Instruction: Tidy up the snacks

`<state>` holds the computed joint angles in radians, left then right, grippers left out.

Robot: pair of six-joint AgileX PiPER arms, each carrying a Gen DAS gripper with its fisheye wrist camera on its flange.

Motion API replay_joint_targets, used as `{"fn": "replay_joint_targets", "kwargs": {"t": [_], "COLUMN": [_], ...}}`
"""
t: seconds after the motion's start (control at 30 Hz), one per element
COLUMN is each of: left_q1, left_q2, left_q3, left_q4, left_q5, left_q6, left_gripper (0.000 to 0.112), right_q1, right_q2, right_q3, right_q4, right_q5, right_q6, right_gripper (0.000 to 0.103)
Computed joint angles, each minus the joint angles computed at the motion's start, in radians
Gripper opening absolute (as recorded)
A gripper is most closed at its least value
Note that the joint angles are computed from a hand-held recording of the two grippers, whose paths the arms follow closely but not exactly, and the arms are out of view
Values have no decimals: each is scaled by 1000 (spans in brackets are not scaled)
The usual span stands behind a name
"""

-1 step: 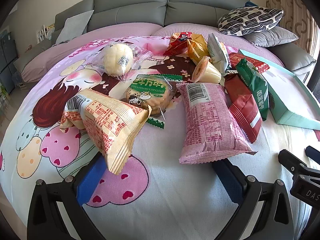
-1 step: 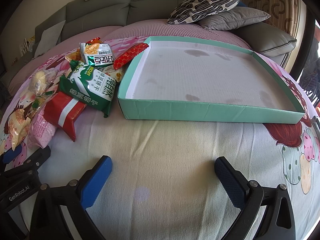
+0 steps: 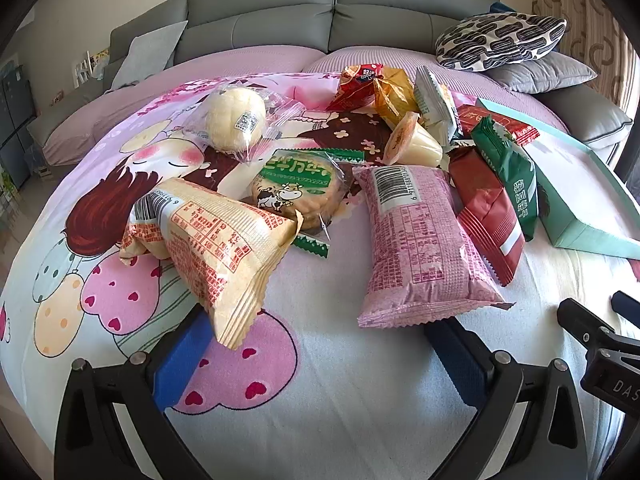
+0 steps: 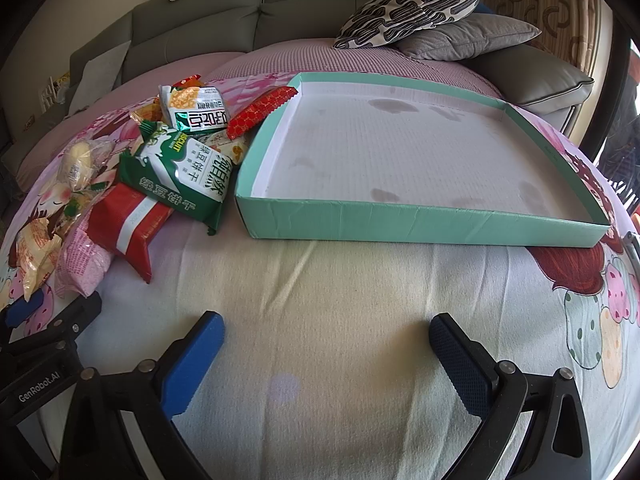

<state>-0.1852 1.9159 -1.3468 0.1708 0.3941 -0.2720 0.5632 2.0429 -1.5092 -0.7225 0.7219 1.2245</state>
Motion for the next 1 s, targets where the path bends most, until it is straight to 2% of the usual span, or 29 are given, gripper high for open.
{"fn": "replay_joint_targets", "kwargs": {"t": [0.17, 0.5, 0.73, 0.8, 0.83, 0.87, 0.9, 1.0], "left_q1": [-4, 12, 18, 15, 13, 17, 24, 54], "left_q2": [6, 8, 11, 14, 23, 37, 41, 32], "left_q3": [-13, -13, -14, -24, -53, -92, -106, -101], "left_q4": [47, -70, -90, -81, -78, -115, -150, -271], "left_q5": [21, 16, 10, 22, 60, 108, 124, 124], "left_q6": [-23, 70, 90, 86, 94, 121, 153, 282], "left_gripper": [103, 103, 103, 103, 103, 103, 103, 103], "right_q1": [0, 1, 2, 0, -6, -13, -19, -21], "right_q2": [3, 7, 16, 13, 11, 11, 8, -9], "right_q3": [-5, -6, -23, -20, -23, -29, -30, -11], "right_q4": [-3, -14, -15, -10, 10, 34, 51, 50], "right_q5": [2, 0, 15, 10, 7, 7, 2, -13], "right_q6": [1, 12, 3, 0, -19, -47, -67, -65], "right_gripper": [103, 103, 103, 103, 103, 103, 103, 103]}}
